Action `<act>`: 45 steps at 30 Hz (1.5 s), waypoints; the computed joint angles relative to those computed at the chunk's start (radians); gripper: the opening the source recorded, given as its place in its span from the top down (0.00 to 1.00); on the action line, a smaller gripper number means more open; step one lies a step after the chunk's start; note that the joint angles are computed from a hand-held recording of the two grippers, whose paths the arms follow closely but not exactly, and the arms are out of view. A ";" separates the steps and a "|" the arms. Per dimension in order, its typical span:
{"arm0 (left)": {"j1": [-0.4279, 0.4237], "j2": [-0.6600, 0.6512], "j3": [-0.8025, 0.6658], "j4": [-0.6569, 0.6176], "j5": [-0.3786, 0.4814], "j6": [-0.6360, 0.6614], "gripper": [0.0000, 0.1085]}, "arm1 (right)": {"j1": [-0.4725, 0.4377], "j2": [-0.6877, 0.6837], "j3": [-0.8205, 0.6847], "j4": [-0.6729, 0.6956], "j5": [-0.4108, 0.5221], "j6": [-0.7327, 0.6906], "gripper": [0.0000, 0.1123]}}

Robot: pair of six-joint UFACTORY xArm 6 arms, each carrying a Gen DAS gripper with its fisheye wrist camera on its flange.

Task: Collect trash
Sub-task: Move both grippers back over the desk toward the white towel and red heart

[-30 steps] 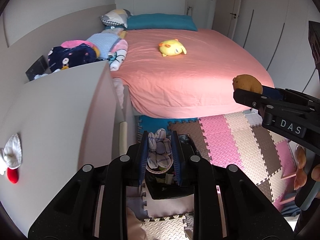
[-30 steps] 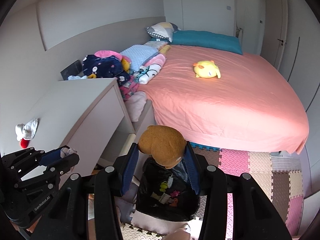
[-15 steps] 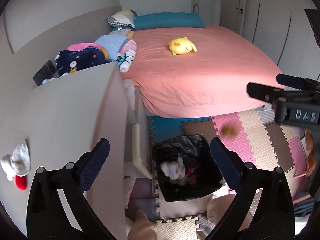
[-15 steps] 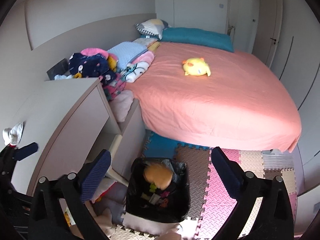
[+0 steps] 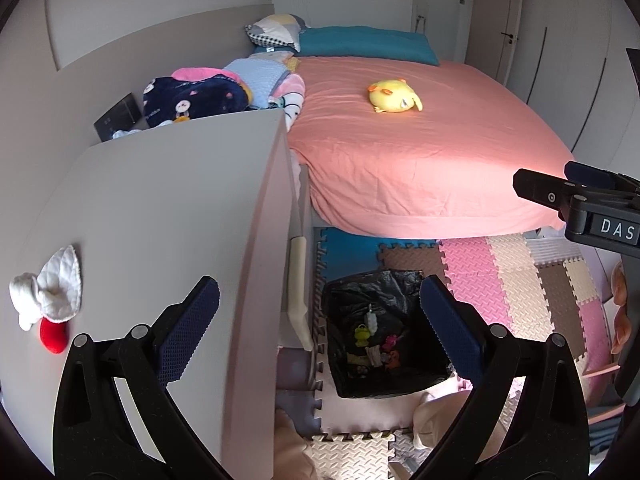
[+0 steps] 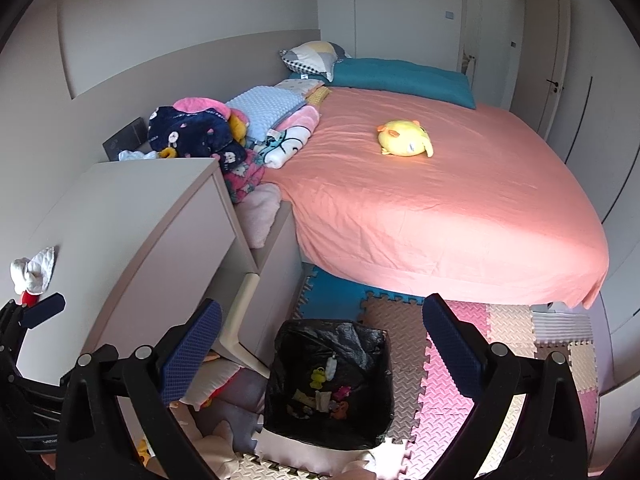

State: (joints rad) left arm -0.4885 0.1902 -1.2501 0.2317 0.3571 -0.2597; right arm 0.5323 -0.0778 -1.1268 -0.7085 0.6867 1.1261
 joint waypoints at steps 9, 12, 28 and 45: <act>0.066 -0.064 0.079 0.026 -0.023 -0.051 0.11 | 0.050 0.078 -0.081 -0.014 -0.026 0.000 0.11; 0.094 -0.085 0.107 0.050 -0.031 -0.085 0.11 | 0.068 0.109 -0.114 -0.015 -0.035 -0.008 0.11; 0.248 -0.204 0.259 0.171 -0.048 -0.203 0.11 | 0.149 0.314 -0.352 0.028 -0.056 -0.102 0.11; 0.388 -0.177 0.266 0.095 -0.041 -0.121 0.26 | 0.204 0.572 -0.681 0.151 -0.002 -0.261 0.11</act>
State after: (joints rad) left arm -0.1008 0.0130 -0.9841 0.3268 0.3160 -0.3806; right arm 0.7368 0.4937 -1.8076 -0.5575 0.6849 0.8649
